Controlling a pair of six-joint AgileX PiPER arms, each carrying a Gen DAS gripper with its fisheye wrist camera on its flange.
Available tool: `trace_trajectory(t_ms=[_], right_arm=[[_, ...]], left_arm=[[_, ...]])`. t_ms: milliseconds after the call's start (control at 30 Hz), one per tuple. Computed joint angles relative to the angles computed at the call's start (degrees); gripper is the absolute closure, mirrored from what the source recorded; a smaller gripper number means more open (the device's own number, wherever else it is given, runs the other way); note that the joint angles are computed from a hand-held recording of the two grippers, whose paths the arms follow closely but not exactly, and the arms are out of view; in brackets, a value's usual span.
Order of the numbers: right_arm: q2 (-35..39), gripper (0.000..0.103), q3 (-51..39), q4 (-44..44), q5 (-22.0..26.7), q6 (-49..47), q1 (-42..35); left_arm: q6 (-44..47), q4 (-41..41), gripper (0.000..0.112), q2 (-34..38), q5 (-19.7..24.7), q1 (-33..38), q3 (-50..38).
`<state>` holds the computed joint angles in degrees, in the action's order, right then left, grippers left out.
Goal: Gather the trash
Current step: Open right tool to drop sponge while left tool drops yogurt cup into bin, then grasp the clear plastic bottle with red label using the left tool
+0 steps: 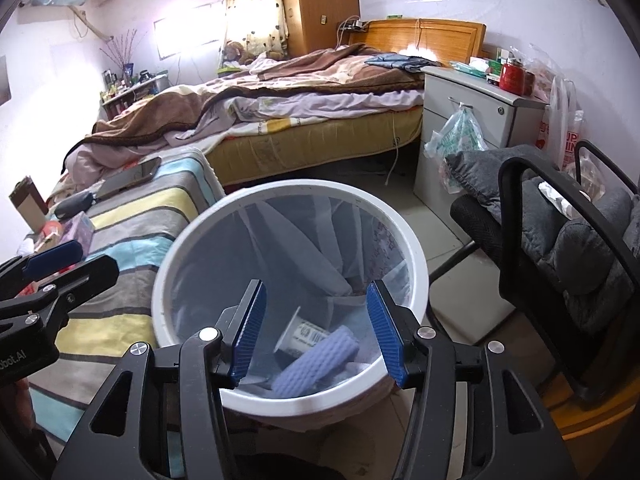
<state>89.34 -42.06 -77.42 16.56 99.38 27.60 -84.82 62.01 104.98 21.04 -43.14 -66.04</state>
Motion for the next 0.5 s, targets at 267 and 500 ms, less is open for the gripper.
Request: trace_trajectory(t_ms=[267,500], right_arm=[[-2.32,0.049,0.24,-3.73,3.20,5.80,5.80],[-1.93,0.049,-0.74,-7.26,4.49,10.13,10.99]], left_arm=[[-12.68,10.97,0.043,-9.33,2.46,0.08,10.90],[-18.65,15.10,0.043,-16.02,3.45,3.46,19.99]])
